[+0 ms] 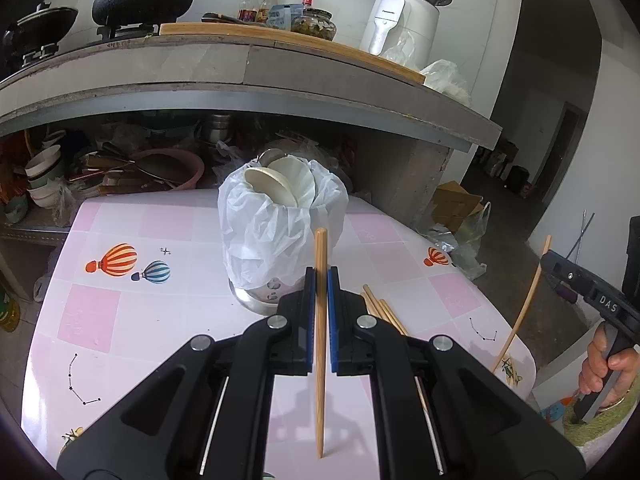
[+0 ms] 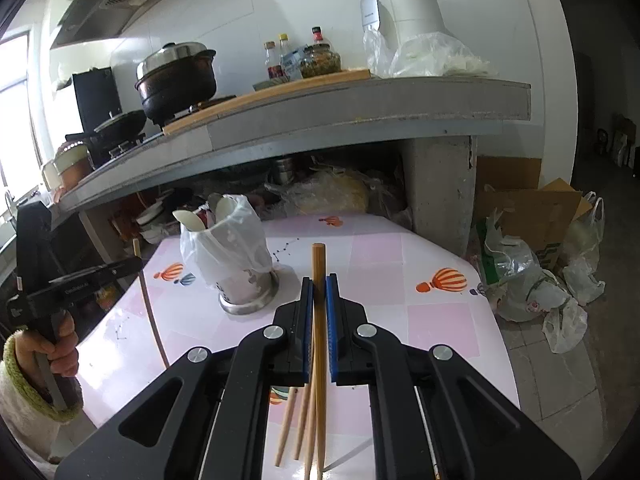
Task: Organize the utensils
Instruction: 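Carry both held chopsticks toward the bagged holder with both tools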
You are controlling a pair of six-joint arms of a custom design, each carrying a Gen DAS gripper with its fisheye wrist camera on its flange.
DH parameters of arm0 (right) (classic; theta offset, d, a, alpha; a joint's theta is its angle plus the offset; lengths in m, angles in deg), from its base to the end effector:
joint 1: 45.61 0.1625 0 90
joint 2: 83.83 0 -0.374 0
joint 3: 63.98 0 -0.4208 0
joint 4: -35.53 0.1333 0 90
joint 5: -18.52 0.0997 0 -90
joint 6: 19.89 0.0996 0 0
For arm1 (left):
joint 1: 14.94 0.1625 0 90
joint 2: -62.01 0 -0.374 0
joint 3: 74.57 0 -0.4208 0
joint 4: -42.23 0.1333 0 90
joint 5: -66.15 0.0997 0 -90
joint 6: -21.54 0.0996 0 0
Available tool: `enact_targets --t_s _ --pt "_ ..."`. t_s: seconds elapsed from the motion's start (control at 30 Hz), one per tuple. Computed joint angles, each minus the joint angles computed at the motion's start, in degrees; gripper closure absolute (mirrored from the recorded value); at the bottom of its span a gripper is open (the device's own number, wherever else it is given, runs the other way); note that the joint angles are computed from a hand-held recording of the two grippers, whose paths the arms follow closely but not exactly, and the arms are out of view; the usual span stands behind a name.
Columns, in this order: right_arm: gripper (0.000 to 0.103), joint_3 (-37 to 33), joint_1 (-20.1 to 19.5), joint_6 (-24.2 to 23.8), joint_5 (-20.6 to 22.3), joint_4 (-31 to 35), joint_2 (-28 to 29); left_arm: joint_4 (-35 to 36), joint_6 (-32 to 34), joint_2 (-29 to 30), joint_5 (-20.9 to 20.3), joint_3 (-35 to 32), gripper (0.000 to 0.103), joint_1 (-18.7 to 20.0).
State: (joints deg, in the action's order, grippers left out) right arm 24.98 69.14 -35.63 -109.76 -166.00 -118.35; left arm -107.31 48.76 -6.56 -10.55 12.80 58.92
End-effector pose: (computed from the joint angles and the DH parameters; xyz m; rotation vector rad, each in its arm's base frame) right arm 0.3466 -0.5809 0.0733 0.3813 -2.2656 1.2858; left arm -0.0372 -0.6907 0.3667 0.8849 2.5409 -0.9632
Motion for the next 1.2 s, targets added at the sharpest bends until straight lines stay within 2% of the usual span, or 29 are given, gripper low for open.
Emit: enact_targets --t_s 0.63,1.2 --pt "0.096 -0.2 1.0 0.3 5.2 -1.0 -0.1 -2.2 1.1 -2.4 0.5 2.3 0.098 -1.6" --pt "0.096 0.0 0.8 1.1 7.6 -0.6 -0.1 -3.6 2.5 -3.7 -0.3 2.9 0.098 -3.4"
